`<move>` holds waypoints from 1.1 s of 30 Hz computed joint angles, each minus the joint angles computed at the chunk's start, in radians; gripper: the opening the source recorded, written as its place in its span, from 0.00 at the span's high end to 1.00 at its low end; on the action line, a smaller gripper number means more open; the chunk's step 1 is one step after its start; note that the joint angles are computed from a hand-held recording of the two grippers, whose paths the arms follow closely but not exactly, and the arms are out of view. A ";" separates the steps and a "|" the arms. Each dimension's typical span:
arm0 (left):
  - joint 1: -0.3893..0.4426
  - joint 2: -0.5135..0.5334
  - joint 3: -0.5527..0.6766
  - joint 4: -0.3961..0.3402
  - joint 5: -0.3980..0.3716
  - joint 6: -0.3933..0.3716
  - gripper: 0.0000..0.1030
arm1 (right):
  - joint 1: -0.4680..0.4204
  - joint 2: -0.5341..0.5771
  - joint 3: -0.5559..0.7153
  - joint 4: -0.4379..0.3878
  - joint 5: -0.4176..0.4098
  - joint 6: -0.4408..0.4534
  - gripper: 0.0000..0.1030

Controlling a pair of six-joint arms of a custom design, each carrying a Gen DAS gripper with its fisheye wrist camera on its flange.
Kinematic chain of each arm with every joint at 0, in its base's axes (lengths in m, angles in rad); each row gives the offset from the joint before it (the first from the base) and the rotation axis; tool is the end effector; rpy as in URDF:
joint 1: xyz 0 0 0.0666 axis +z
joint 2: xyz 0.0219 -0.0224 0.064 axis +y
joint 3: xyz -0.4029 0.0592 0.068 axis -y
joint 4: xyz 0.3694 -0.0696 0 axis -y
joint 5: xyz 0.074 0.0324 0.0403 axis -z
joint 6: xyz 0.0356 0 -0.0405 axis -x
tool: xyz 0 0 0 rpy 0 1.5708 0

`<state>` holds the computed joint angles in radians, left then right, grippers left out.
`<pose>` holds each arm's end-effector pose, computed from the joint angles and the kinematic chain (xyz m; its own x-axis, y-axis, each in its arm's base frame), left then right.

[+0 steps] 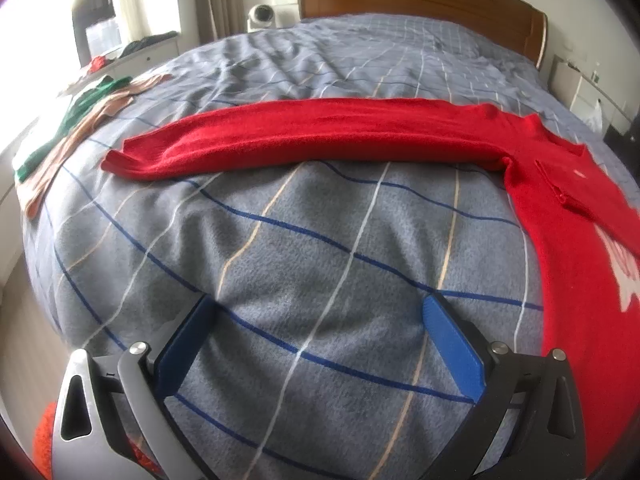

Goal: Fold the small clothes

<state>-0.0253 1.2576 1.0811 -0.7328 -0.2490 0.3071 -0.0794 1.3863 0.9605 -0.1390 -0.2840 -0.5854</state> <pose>0.3927 -0.0016 0.3843 -0.7136 -0.2750 -0.6443 -0.3593 0.9332 -0.0003 0.4419 -0.0256 0.3285 -0.5330 0.5745 -0.6212 0.1616 0.7898 0.5917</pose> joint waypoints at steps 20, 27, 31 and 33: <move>0.006 0.000 -0.002 -0.004 0.011 -0.005 0.00 | 0.009 0.005 0.009 -0.031 0.024 0.017 0.32; 0.004 0.000 -0.003 -0.003 0.009 -0.004 0.00 | 0.010 0.007 0.008 -0.034 0.030 0.021 0.32; 0.003 -0.001 -0.003 -0.003 0.008 -0.004 0.00 | 0.012 0.006 0.010 -0.039 0.034 0.023 0.32; 0.004 0.000 -0.003 -0.003 0.008 -0.004 0.00 | 0.012 0.006 0.010 -0.039 0.034 0.023 0.32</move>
<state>-0.0218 1.2572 1.0781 -0.7358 -0.2406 0.3031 -0.0670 1.3920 0.9702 -0.1782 -0.2499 -0.5624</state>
